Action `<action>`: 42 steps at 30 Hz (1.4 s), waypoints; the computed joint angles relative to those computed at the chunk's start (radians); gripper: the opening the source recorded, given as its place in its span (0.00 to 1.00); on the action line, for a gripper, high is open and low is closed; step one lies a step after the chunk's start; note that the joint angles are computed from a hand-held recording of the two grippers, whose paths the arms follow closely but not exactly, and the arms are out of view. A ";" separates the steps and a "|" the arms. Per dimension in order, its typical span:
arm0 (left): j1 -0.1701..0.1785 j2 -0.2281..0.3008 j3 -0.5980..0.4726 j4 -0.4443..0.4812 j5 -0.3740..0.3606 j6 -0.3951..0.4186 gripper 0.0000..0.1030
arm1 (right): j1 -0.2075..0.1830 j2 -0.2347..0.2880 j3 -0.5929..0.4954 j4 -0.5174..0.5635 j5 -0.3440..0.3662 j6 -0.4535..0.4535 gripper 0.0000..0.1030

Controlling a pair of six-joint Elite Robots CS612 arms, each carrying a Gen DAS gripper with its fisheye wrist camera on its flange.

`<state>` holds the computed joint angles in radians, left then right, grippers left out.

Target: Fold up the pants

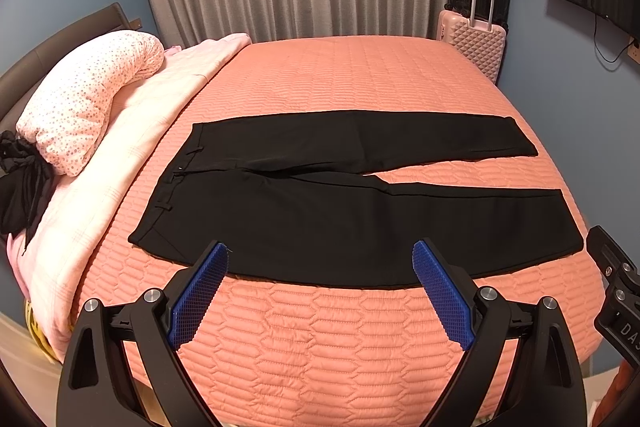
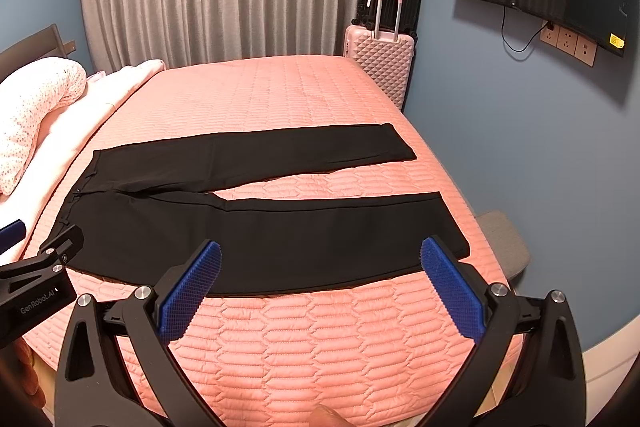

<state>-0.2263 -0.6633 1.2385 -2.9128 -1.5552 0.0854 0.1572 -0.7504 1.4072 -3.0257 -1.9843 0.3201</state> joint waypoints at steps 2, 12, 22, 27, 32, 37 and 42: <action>0.000 -0.001 0.001 -0.002 0.002 -0.001 0.89 | 0.001 0.000 0.000 -0.001 -0.002 0.000 0.96; 0.000 -0.001 -0.001 -0.001 0.001 0.000 0.89 | 0.000 0.000 0.002 -0.004 0.000 -0.001 0.96; 0.000 0.000 -0.001 -0.004 0.001 -0.002 0.89 | 0.000 -0.001 0.003 -0.005 0.002 -0.001 0.96; 0.001 0.000 -0.001 -0.005 0.001 -0.003 0.89 | 0.000 -0.001 0.005 -0.007 0.002 -0.001 0.96; 0.001 -0.001 0.000 -0.006 0.002 -0.003 0.89 | 0.000 -0.001 0.006 -0.009 0.002 -0.001 0.96; 0.002 0.000 -0.002 -0.001 0.002 -0.003 0.89 | -0.001 0.001 -0.002 0.002 0.010 0.000 0.96; 0.002 0.001 -0.004 0.002 0.002 -0.003 0.89 | -0.001 0.002 -0.006 0.002 0.028 -0.003 0.96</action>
<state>-0.2239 -0.6621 1.2343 -2.9107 -1.5530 0.0829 0.1560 -0.7486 1.4014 -3.0233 -1.9566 0.3168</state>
